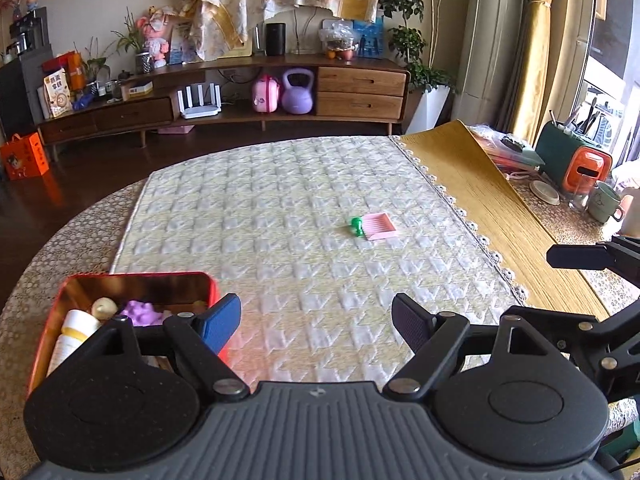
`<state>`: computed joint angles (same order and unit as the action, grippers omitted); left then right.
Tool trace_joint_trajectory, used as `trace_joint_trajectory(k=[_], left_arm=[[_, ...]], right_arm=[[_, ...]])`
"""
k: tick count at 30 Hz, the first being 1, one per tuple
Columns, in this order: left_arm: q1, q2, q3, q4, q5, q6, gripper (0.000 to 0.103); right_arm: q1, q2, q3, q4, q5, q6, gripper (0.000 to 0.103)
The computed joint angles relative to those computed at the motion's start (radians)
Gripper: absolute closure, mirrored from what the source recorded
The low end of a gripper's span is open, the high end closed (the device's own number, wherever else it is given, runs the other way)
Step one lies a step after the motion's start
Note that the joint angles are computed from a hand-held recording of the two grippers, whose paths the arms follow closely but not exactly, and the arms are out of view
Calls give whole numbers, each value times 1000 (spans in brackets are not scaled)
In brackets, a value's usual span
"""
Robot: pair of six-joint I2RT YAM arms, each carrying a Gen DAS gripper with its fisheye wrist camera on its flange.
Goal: Organize rigid objects
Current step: 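Move the left tool to the green object while the right tool approaches the pink tray, then close the left tool on the green object while the right tool grasps the pink tray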
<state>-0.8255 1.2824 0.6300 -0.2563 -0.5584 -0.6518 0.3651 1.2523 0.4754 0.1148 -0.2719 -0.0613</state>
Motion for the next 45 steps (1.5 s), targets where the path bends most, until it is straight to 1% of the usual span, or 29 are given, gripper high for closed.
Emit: trace_joint_trajectory(k=[6, 12, 17, 20, 25, 28, 31, 34, 38, 39, 41, 42, 43, 44, 45], left_arm=[[46, 141, 80, 75, 44, 49, 20], [130, 272, 149, 174, 102, 114, 20], [181, 412, 238, 234, 109, 175, 20], [208, 503, 293, 268, 112, 209, 20], [246, 625, 363, 315, 159, 231, 20], [261, 698, 418, 321, 182, 241, 20], [275, 758, 471, 325, 197, 243, 20], [289, 803, 510, 334, 212, 244, 20], [304, 861, 559, 340, 234, 251, 21], [308, 873, 569, 343, 240, 253, 21], [315, 896, 589, 347, 250, 252, 21], [319, 905, 596, 349, 256, 251, 21], [323, 912, 601, 353, 262, 249, 24], [330, 917, 606, 358, 276, 240, 28], [338, 923, 612, 358, 290, 233, 30]], right_arm=[[-94, 119, 54, 33, -47, -77, 0], [-141, 263, 123, 93, -65, -149, 0], [-139, 402, 200, 141, -72, -223, 1], [-128, 490, 237, 201, -66, -306, 1], [-120, 648, 344, 241, -82, -387, 3], [-123, 736, 430, 221, -116, -427, 4], [-125, 811, 525, 168, -154, -469, 8], [-125, 876, 610, 116, -182, -513, 9], [-134, 959, 719, 52, -220, -540, 9], [-135, 977, 744, 38, -227, -545, 10], [-138, 1014, 798, 1, -240, -565, 16], [-136, 1030, 820, -11, -240, -575, 22], [-137, 1044, 838, -20, -251, -582, 24], [-140, 1054, 850, -18, -265, -581, 24], [-140, 1060, 858, -14, -270, -582, 24]])
